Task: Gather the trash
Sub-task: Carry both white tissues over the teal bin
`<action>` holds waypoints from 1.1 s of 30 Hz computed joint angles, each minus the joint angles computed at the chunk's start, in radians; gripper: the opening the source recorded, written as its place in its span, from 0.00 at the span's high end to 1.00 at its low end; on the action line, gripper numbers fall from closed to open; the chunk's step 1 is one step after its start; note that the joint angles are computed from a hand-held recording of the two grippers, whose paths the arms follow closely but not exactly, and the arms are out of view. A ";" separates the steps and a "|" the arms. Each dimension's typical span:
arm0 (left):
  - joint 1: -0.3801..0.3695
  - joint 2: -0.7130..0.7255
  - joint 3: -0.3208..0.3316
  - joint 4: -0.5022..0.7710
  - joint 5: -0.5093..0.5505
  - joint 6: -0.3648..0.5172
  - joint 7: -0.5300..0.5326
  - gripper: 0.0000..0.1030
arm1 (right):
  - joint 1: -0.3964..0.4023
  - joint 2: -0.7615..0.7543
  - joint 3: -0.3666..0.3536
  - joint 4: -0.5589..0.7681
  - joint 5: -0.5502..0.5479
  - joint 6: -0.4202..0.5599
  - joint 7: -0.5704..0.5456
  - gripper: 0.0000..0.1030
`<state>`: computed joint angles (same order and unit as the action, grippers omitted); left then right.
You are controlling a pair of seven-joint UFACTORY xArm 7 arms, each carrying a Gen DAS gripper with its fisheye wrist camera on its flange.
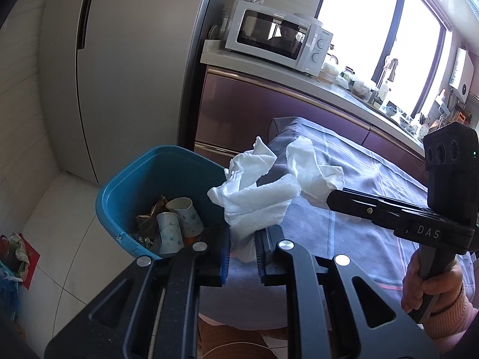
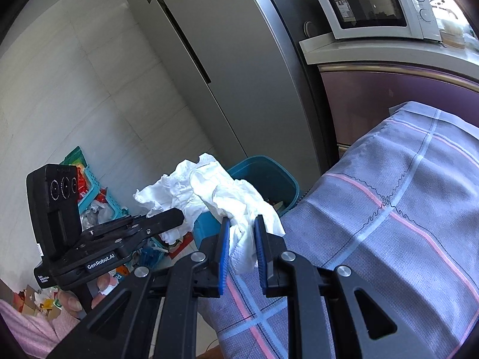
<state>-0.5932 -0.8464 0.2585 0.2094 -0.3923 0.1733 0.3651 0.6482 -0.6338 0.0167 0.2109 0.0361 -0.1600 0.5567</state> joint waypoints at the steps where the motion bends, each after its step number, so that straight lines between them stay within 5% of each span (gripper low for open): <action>1: 0.002 0.001 -0.001 -0.001 0.000 -0.001 -0.001 0.86 | 0.003 0.009 -0.003 0.008 -0.002 0.000 -0.002 0.85; 33: 0.030 0.041 0.008 0.009 0.000 -0.022 -0.018 0.86 | 0.063 0.150 -0.058 0.116 -0.007 -0.006 -0.034 0.85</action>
<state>-0.5634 -0.8051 0.2668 0.2187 -0.3923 0.1516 0.3470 0.7107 -0.4836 -0.0413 0.3272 0.0296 -0.1657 0.5226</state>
